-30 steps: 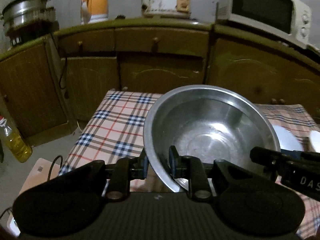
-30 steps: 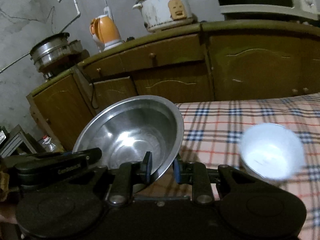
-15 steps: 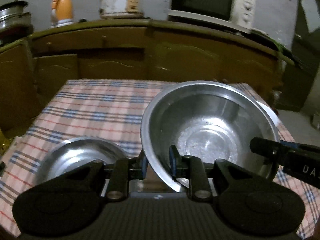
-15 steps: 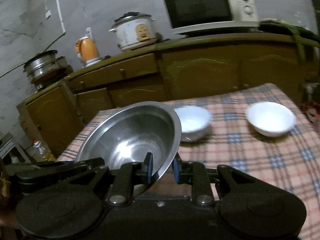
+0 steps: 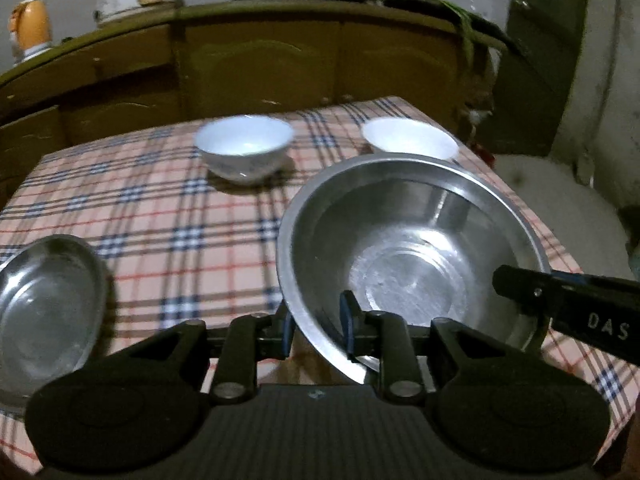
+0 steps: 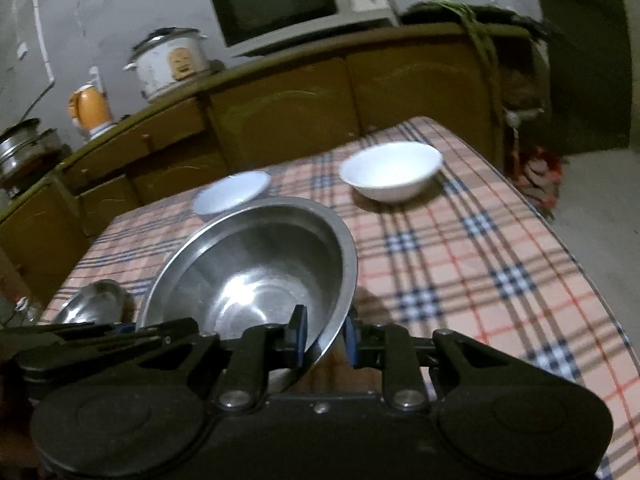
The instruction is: Organize plates and bowls
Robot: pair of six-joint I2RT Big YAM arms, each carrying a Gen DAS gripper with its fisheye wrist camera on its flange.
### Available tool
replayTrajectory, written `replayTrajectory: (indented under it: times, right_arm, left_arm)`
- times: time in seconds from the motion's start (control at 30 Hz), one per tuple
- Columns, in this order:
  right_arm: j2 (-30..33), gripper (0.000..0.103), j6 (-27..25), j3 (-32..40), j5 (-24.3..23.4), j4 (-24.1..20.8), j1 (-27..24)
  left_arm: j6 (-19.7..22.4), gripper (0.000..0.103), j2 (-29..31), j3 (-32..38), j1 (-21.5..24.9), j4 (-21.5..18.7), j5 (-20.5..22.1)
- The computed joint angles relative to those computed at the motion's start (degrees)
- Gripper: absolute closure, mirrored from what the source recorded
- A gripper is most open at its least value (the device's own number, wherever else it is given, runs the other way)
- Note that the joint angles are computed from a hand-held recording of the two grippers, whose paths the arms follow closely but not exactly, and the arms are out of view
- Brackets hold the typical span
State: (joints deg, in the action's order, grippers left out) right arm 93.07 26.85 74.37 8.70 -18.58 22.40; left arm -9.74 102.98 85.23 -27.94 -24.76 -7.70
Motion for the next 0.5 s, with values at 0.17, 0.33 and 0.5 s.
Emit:
replayTrajectory:
  times: [0.17, 0.33, 0.5]
  right_arm:
    - [-0.03, 0.078, 0.64, -1.79, -0.31, 0.4, -1.21]
    - [0.46, 0.078, 0.7, -2.21, -0.12, 0.26, -2.06]
    - [1.13, 0.078, 1.21, -2.43, -0.25, -0.22, -2.79]
  left_arm:
    - [0.44, 0.078, 1.87, 1.34, -0.87, -0.89, -0.2]
    - [-0.25, 0.078, 3.25, 2.35, -1.57, -1.46, 0.02]
    - [-0.04, 0.077, 4.29, 3.19, -2.22, -2.21, -0.08]
